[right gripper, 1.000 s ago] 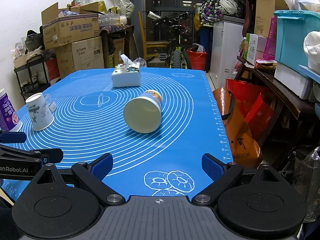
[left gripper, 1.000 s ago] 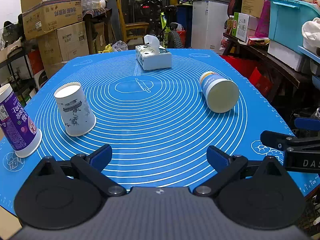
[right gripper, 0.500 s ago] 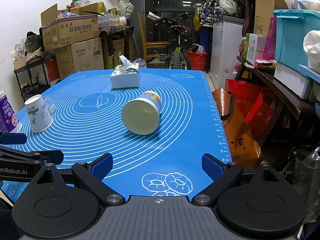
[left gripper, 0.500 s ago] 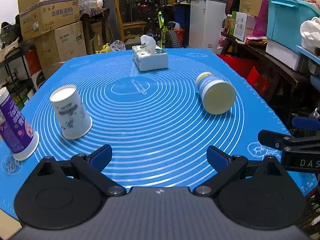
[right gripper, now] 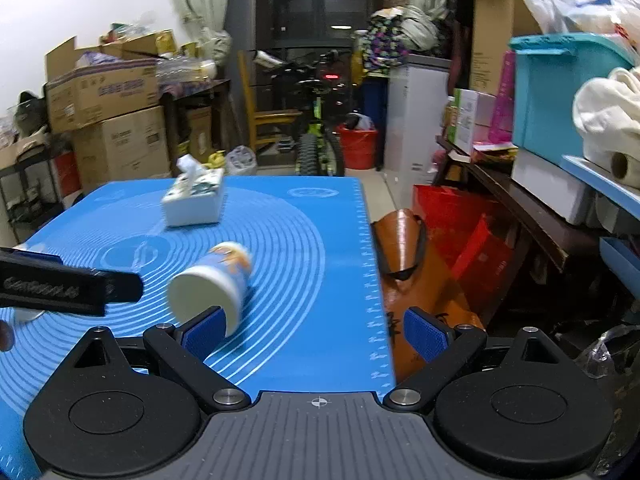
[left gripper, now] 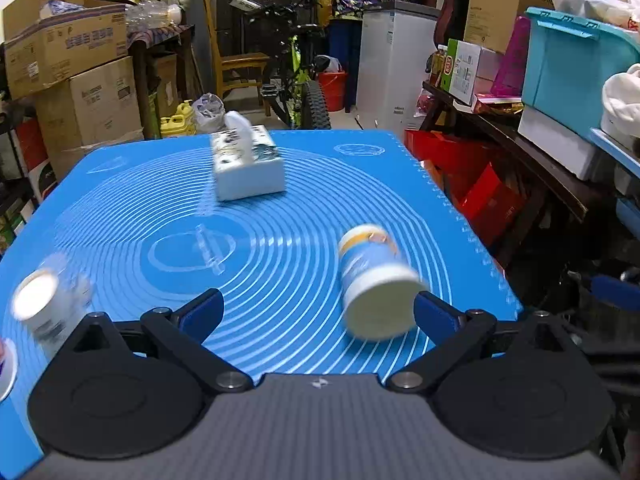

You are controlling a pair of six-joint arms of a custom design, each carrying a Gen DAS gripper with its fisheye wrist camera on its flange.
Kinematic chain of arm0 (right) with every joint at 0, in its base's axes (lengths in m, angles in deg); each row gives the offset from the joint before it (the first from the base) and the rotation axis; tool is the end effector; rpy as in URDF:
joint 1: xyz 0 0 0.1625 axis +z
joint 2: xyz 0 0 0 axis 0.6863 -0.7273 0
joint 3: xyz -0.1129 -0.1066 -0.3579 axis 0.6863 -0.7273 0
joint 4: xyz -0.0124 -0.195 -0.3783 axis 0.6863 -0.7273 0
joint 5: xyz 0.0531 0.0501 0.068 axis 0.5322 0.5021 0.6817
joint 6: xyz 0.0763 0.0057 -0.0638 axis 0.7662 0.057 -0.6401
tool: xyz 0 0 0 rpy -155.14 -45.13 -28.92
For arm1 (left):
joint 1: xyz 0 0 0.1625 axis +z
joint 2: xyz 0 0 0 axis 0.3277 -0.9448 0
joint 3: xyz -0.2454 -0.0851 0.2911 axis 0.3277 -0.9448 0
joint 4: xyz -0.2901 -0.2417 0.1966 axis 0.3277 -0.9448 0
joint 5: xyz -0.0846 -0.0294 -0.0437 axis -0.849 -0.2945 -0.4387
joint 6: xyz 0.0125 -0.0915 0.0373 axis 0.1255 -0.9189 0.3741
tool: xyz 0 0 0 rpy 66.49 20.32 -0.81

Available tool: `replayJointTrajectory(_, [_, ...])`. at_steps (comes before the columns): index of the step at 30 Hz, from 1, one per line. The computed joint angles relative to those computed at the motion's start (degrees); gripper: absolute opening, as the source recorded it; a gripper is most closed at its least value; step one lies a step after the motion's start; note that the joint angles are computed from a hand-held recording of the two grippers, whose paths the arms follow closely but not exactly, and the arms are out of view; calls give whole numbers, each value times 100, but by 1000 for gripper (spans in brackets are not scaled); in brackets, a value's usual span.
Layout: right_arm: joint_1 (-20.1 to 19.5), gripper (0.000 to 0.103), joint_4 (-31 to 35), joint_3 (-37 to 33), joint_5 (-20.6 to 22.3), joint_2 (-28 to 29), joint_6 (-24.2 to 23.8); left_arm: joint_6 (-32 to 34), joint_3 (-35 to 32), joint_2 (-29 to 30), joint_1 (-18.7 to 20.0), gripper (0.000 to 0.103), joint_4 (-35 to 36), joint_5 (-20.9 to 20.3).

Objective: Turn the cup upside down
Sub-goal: 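Reach the left tool to the lying blue-printed cup and grasp it, then lift the cup with the left tool and turn it toward the right tool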

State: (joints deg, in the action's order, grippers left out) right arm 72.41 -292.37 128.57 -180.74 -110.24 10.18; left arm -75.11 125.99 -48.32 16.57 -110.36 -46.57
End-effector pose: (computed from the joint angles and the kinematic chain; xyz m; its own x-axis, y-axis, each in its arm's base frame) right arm 0.2619 -0.3496 0.0512 -0.6904 -0.3061 0.6555 -0.7071 0.4770 -0.5220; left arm -0.1331 -0.3736 0.2215 -0.7159 -0.1385 -0.6843 0.4812 0.6123 -0.6274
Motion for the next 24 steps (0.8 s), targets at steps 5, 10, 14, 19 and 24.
replayJointTrajectory(5, [-240,95,126,-72,62,-142,118,834,-570,1101,522,100,-1223,-367])
replayJointTrajectory(10, [-384,95,198,-134,92,-142,135,867,-1097,1719,944,99,-1160,-680])
replayJointTrajectory(14, [-445,95,300,-196,131,-119,154,799,-1311,1818,1143,73,-696,-1004])
replayJointTrajectory(19, [-448,95,343,-223,167,-74,181,811,-1228,1631,1171,68,-579,-1187])
replayJointTrajectory(24, [-371,95,329,-147,151,-143,210,451,-929,967,801,68,229,-1122])
